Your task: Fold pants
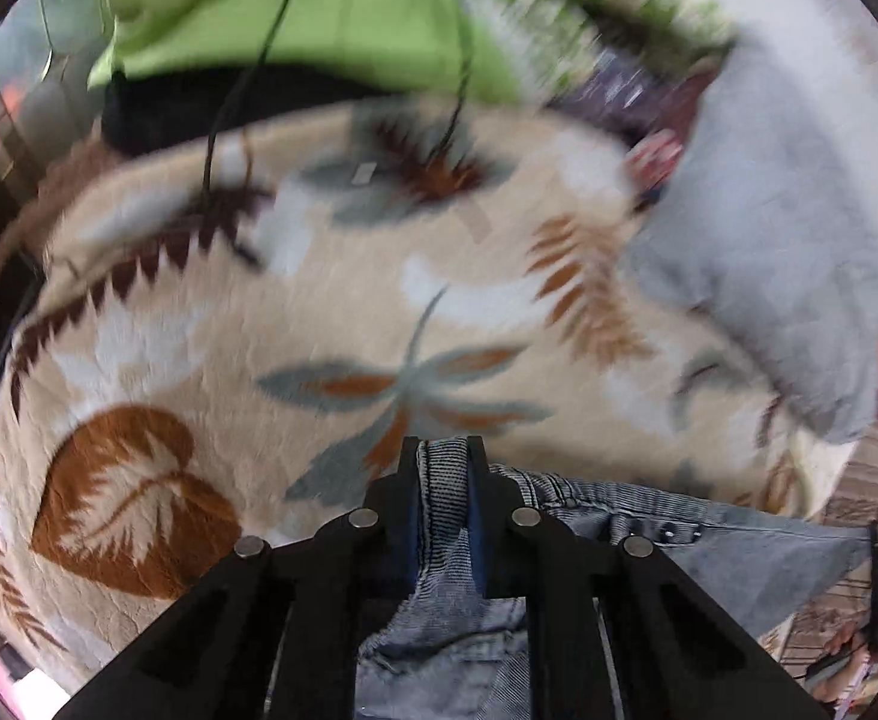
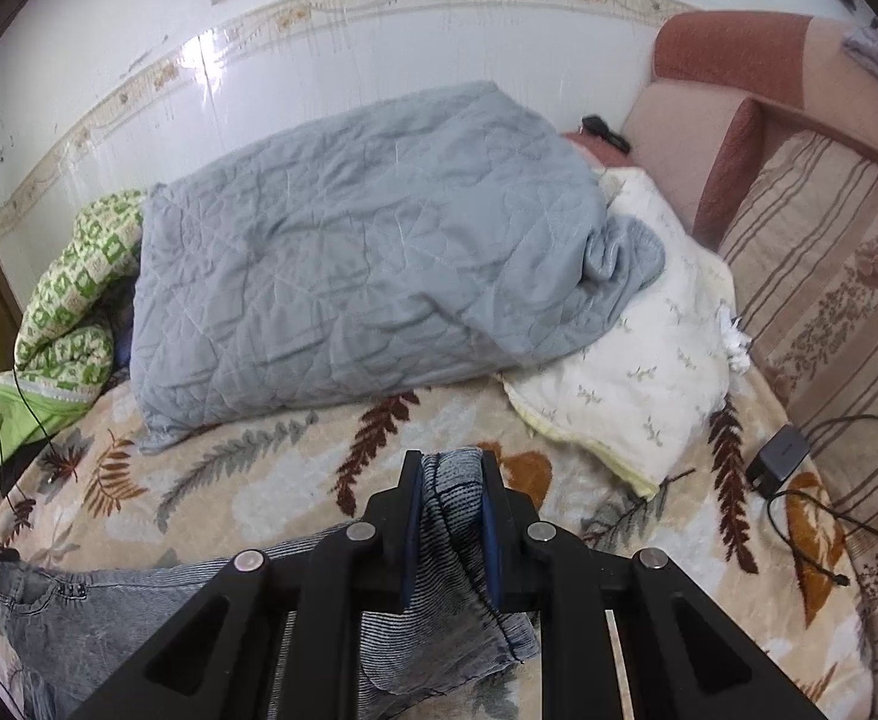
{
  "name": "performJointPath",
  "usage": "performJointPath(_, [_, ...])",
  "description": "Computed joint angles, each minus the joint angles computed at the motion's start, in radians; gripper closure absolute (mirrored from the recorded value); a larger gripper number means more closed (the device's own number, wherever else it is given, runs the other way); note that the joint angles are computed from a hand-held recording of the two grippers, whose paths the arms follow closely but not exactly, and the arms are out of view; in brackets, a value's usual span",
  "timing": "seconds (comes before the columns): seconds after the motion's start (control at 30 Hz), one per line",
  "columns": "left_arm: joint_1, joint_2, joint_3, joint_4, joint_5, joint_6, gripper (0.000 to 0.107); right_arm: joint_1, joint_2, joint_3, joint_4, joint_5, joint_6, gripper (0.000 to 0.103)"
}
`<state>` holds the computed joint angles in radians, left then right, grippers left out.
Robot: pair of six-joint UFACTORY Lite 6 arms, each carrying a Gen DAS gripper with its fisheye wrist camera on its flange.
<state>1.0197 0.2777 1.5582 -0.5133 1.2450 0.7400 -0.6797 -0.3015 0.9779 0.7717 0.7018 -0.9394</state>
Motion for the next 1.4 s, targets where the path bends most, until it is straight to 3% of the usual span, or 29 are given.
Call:
performJointPath(0.2, [0.170,-0.091,-0.054,-0.218,0.074,0.205,0.094,-0.185,-0.061,-0.013,0.121,0.109,-0.116,0.086])
performJointPath(0.33, [0.244,-0.150,-0.161,-0.257,0.102,0.297,0.094,-0.310,-0.083,-0.086,0.130,0.198,-0.208,0.086])
performJointPath(0.5, [0.433,-0.244,-0.230,-0.279,0.270,0.472,0.094,-0.599,-0.143,-0.221,0.153,0.380,-0.473,0.086])
performJointPath(0.67, [0.699,-0.286,-0.249,-0.235,0.494,0.719,0.094,-0.975,-0.049,-0.228,0.083,0.618,-0.766,0.085])
performJointPath(0.73, [0.785,-0.279,-0.267,-0.184,0.535,0.818,0.094,-1.086,0.007,-0.210,0.021,0.671,-0.866,0.085])
performJointPath(0.9, [0.956,-0.194,-0.299,-0.027,0.524,1.007,0.096,-1.286,0.174,-0.152,-0.159,0.687,-1.082,0.085])
performJointPath(1.03, [1.044,-0.085,-0.317,0.097,0.385,1.110,0.096,-1.318,0.306,-0.111,-0.372,0.590,-1.110,0.082])
performJointPath(1.17, [1.089,0.011,-0.281,0.150,0.284,1.143,0.096,-1.346,0.414,-0.011,-0.432,0.597,-1.116,0.082])
performJointPath(1.27, [1.126,0.043,-0.211,0.123,0.287,1.165,0.096,-1.324,0.433,0.046,-0.405,0.629,-1.074,0.082])
performJointPath(1.4, [1.167,0.100,-0.022,0.031,0.405,1.122,0.096,-1.217,0.367,0.056,-0.320,0.698,-0.977,0.081])
